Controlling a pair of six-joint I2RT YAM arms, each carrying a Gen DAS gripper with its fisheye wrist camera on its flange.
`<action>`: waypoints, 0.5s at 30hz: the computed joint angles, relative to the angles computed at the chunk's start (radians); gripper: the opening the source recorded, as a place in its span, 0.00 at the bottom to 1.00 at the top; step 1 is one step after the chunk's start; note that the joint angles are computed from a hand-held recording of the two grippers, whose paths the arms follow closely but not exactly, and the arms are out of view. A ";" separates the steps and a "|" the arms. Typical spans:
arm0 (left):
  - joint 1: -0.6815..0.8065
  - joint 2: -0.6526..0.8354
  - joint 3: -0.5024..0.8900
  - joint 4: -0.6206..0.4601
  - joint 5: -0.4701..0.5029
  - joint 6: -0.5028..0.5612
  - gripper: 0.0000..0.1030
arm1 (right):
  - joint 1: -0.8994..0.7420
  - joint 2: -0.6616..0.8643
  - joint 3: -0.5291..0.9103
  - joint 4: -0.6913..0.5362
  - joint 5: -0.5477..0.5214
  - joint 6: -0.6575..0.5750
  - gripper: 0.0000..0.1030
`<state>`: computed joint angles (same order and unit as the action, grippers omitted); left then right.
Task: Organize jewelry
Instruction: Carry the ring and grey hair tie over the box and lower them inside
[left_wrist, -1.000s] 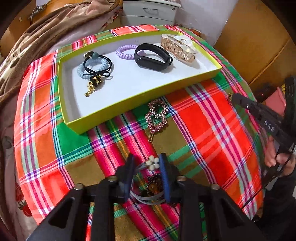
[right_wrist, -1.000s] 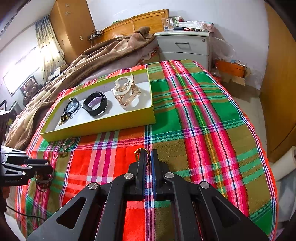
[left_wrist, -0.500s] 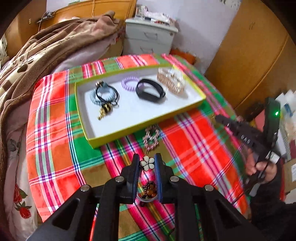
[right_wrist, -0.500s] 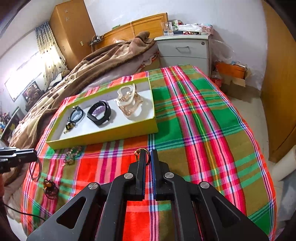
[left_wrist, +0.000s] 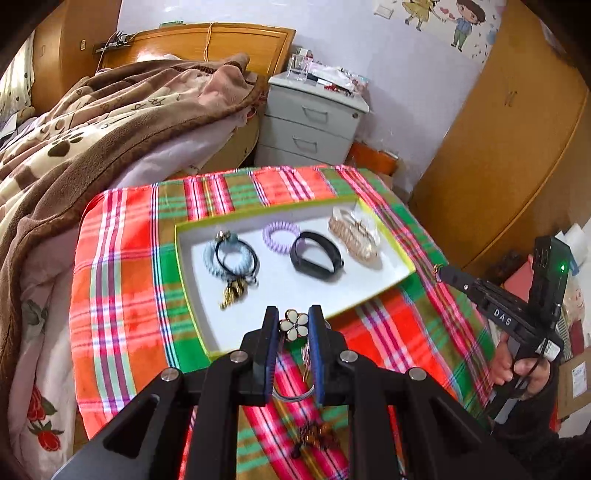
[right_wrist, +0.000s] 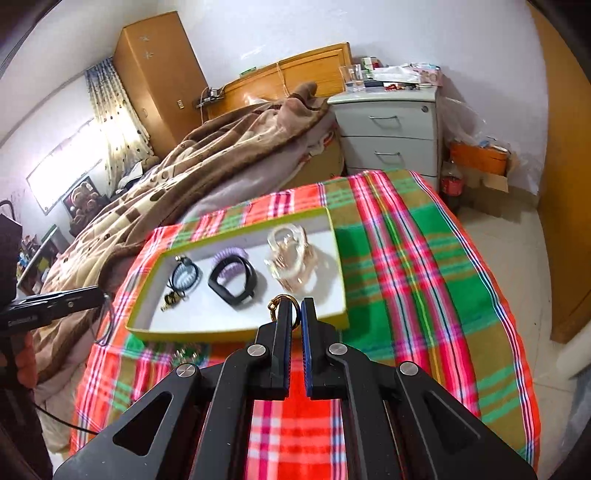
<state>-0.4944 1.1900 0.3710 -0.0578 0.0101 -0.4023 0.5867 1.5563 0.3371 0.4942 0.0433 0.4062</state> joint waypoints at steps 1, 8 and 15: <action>0.008 0.017 0.012 0.005 -0.002 0.003 0.16 | 0.001 0.013 0.017 -0.004 -0.003 -0.003 0.05; 0.063 0.199 0.102 0.089 0.039 0.041 0.16 | -0.020 0.161 0.152 -0.034 -0.082 -0.025 0.05; 0.083 0.422 0.188 0.178 0.082 0.050 0.16 | -0.020 0.322 0.277 -0.072 -0.128 -0.040 0.05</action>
<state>-0.4115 1.6119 0.5594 0.1203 0.0920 -0.3523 0.5666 1.8781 0.6136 0.4227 -0.0850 0.3659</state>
